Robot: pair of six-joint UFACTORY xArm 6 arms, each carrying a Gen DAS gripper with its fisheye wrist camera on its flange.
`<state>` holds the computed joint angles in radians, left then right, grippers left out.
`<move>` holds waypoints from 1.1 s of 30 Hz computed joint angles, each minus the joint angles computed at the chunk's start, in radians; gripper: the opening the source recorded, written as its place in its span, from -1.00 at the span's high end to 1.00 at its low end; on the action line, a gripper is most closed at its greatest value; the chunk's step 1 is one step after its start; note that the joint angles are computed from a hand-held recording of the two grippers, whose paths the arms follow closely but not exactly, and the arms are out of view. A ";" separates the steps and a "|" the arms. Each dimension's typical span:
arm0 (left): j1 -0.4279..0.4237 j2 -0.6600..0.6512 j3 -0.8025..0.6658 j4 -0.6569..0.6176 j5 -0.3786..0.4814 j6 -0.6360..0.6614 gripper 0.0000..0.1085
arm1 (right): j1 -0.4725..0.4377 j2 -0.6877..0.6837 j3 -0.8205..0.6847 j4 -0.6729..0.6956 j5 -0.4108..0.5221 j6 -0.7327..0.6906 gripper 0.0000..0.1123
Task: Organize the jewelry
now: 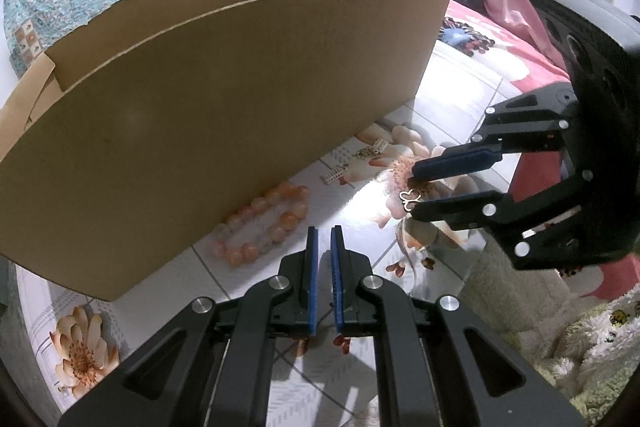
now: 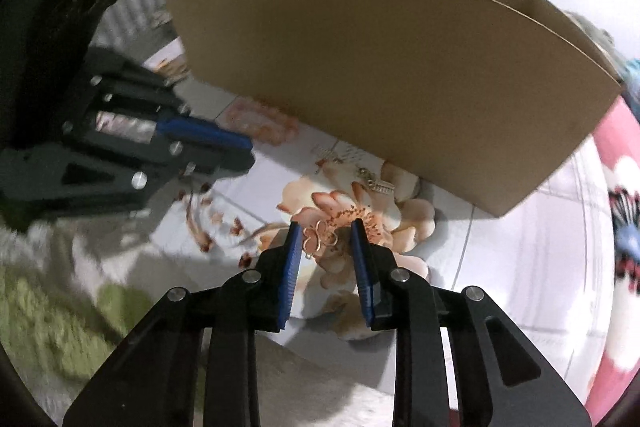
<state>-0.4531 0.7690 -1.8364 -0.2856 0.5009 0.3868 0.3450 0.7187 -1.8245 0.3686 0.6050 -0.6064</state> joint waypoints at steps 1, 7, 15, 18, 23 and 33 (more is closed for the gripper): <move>0.000 0.002 -0.002 0.000 0.000 -0.002 0.89 | -0.002 0.004 -0.009 -0.005 0.012 -0.012 0.61; 0.003 0.004 -0.005 -0.002 -0.001 -0.003 0.89 | -0.014 0.025 -0.065 -0.004 0.088 -0.071 0.94; 0.003 0.005 -0.006 0.000 -0.002 -0.005 0.89 | -0.012 -0.002 -0.020 0.012 0.063 -0.040 1.00; 0.004 0.006 -0.005 -0.002 -0.003 -0.003 0.89 | -0.007 -0.018 0.009 0.006 0.041 -0.018 1.00; 0.006 0.000 0.005 -0.010 -0.008 0.004 0.89 | -0.009 -0.040 0.046 0.005 0.001 0.049 0.89; 0.005 -0.004 0.010 -0.012 -0.007 0.012 0.89 | 0.023 -0.024 0.073 -0.114 -0.121 0.169 0.39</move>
<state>-0.4478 0.7649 -1.8267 -0.2979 0.4942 0.3988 0.3680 0.6945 -1.7513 0.2551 0.4843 -0.4371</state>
